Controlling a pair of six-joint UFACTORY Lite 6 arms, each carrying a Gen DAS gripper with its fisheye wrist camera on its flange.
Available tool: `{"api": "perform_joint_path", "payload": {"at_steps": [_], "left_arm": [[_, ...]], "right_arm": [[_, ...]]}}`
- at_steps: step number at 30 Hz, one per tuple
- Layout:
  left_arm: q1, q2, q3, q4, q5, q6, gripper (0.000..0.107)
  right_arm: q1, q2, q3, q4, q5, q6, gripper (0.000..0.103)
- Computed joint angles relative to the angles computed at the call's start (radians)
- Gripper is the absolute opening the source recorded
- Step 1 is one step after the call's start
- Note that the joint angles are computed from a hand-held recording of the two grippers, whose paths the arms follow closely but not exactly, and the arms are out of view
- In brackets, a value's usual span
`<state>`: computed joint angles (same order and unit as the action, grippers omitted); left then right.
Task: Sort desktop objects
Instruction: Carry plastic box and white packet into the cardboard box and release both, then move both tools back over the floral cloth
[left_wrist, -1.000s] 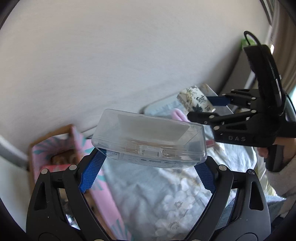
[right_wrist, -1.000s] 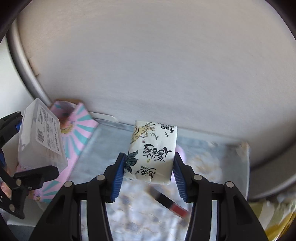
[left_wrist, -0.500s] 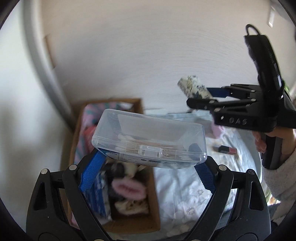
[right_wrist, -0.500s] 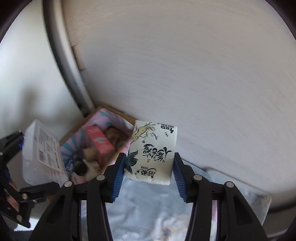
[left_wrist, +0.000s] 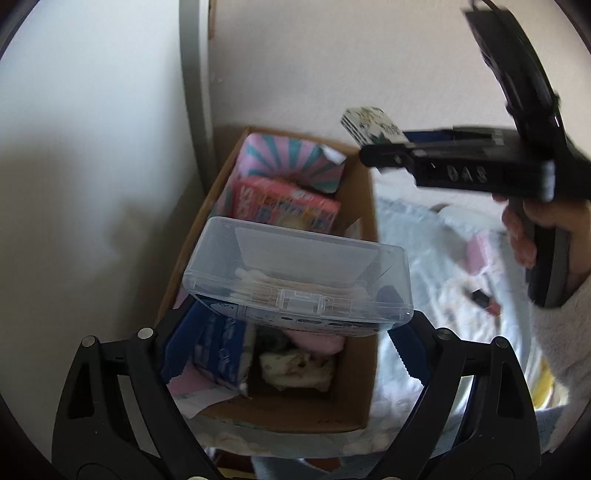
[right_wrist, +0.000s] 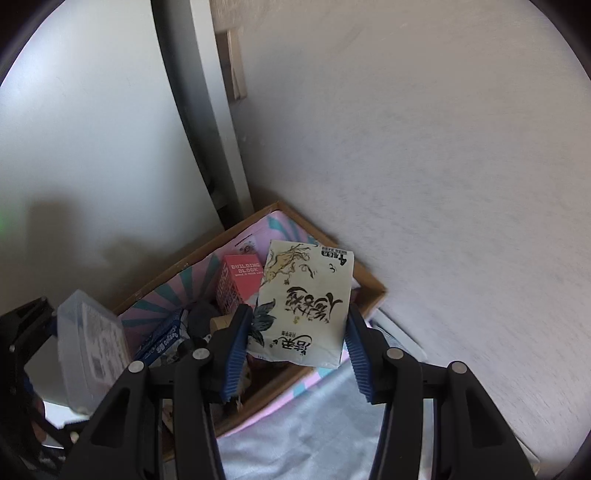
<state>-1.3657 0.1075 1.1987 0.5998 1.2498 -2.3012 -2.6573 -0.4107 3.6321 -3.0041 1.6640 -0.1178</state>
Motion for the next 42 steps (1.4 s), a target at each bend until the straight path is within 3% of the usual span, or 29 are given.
{"api": "perform_joint_path", "payload": {"at_steps": [17, 18, 19, 21, 25, 38, 42], "left_arm": [[0.043, 0.039, -0.044, -0.049, -0.108, 0.051, 0.091], [0.057, 0.034, -0.053, -0.061, -0.129, 0.061, 0.094], [0.068, 0.03, -0.062, -0.074, -0.15, 0.067, 0.103], [0.072, 0.033, -0.07, -0.08, -0.159, 0.063, 0.103], [0.073, 0.026, -0.089, -0.089, -0.169, 0.059, 0.103], [0.047, 0.001, -0.072, -0.056, -0.136, 0.055, 0.103], [0.049, -0.001, -0.054, -0.061, -0.128, 0.085, 0.103]], "right_arm": [[0.009, -0.15, -0.153, 0.002, 0.077, 0.064, 0.048], [0.009, -0.156, -0.161, 0.009, 0.083, 0.069, 0.054], [0.007, -0.164, -0.17, 0.02, 0.091, 0.077, 0.067], [0.005, -0.139, -0.132, 0.031, 0.056, 0.09, 0.086], [0.0, -0.072, -0.047, 0.037, -0.007, 0.107, 0.103], [-0.015, 0.034, 0.065, 0.027, -0.043, 0.142, 0.103], [-0.031, 0.144, 0.17, 0.034, -0.115, 0.149, 0.103]]}}
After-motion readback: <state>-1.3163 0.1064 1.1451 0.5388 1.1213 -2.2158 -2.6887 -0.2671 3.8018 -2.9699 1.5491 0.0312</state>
